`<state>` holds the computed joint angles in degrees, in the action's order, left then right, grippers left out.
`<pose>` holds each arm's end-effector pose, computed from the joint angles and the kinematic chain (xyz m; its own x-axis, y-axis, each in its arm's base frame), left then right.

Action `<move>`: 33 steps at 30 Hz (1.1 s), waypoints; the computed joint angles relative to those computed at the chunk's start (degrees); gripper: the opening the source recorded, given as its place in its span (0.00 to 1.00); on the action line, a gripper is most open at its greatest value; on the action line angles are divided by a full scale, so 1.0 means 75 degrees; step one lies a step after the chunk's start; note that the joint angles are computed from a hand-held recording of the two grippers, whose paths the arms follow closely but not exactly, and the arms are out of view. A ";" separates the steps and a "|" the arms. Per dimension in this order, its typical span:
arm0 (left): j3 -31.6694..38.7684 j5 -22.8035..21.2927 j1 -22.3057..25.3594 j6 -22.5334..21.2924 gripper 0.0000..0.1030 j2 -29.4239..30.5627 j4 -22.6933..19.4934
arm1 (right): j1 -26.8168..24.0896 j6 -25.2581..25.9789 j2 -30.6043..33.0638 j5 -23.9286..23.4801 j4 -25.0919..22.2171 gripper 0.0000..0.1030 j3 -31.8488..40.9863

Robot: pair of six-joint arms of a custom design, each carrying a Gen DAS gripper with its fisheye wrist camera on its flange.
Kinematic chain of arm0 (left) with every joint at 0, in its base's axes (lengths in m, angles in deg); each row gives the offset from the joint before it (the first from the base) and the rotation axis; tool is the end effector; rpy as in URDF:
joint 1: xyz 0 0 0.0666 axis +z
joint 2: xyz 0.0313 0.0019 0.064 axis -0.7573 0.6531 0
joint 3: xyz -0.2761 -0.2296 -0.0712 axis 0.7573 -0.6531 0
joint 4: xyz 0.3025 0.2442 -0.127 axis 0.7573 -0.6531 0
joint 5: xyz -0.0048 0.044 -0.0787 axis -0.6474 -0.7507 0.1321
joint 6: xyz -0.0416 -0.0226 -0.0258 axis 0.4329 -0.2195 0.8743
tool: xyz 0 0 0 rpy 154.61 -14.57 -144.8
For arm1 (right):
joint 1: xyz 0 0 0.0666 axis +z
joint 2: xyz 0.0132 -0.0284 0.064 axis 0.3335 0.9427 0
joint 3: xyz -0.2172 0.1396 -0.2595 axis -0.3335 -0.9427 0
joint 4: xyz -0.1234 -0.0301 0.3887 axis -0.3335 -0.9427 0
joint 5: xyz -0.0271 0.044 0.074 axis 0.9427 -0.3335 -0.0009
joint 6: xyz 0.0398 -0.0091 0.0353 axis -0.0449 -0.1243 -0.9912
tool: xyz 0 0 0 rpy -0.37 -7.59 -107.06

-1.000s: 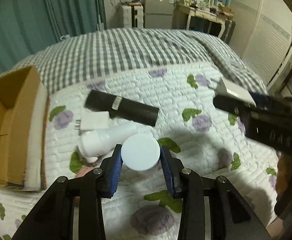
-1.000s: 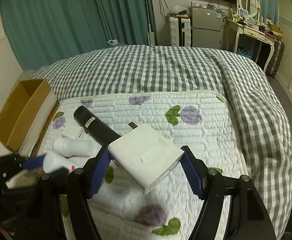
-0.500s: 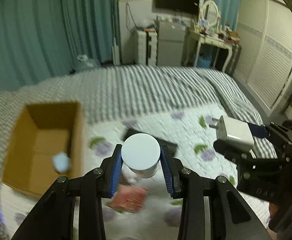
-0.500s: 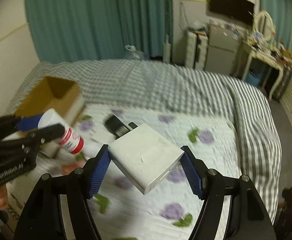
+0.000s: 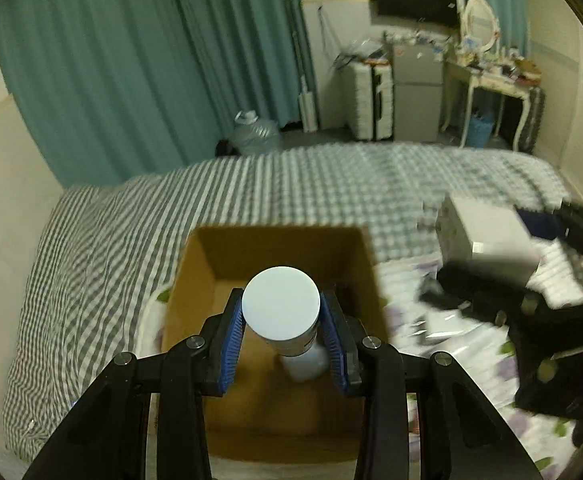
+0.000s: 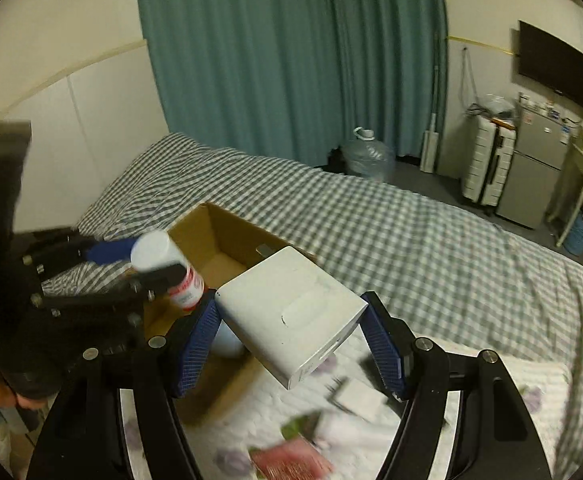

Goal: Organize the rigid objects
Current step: 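Carry the white bottle into the box and release it with the left gripper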

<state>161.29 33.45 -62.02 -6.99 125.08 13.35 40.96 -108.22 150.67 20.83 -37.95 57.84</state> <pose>0.6075 -0.1420 0.5033 -0.5631 0.5172 -0.6446 0.5365 0.8220 0.1909 0.5516 0.2079 0.4957 -0.6381 0.1172 -0.7610 0.0315 0.9915 0.1263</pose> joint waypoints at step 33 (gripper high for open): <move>-0.0844 -0.0234 -0.0012 0.0924 0.68 -0.0933 0.0289 | -0.0498 0.0049 -0.1338 0.0947 0.0411 1.00 -0.1143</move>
